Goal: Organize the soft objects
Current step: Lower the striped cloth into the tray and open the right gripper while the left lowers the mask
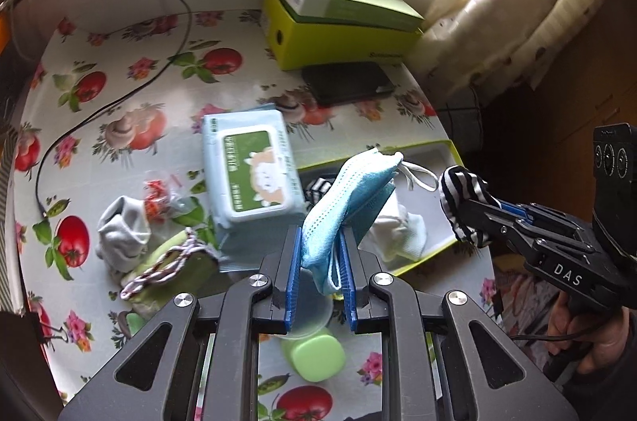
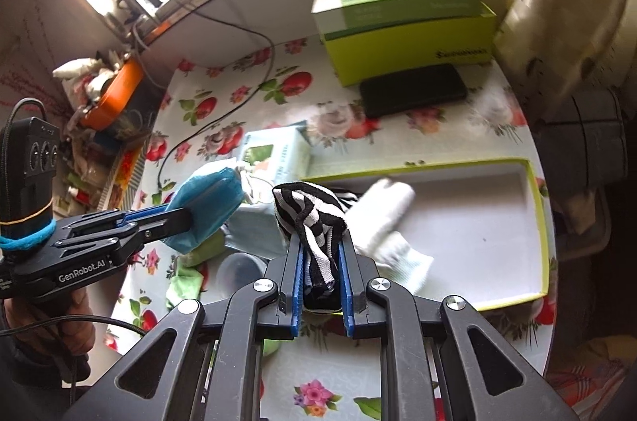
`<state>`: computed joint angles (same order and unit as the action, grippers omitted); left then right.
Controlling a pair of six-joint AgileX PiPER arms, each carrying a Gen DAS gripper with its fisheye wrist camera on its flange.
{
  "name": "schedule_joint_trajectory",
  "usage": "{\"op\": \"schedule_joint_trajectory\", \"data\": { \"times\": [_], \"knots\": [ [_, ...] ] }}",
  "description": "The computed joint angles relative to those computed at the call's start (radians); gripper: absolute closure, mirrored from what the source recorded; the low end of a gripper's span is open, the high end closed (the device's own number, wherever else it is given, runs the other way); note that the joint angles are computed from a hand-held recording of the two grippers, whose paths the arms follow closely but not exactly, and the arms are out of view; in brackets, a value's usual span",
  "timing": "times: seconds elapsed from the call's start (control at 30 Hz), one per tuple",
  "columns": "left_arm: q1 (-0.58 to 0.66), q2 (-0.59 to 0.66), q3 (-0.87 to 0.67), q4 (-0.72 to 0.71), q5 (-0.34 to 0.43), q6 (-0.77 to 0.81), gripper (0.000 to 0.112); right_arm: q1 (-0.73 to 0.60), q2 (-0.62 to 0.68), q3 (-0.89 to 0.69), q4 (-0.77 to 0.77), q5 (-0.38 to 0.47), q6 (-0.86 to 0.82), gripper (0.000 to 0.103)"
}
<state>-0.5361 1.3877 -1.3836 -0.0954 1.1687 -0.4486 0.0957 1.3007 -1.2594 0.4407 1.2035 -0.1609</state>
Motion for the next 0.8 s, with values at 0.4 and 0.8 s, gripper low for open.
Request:
{"op": "schedule_joint_trajectory", "data": {
  "times": [0.4,0.8],
  "knots": [
    [-0.114,0.169,-0.115,-0.001,-0.006,0.002,0.093,-0.212,-0.033,0.121,0.032,0.011,-0.107,0.089],
    [-0.173,0.44,-0.367,-0.013,0.03,0.057,0.093,-0.372,0.036,0.182,0.031,-0.036,-0.195,0.089]
  ]
}}
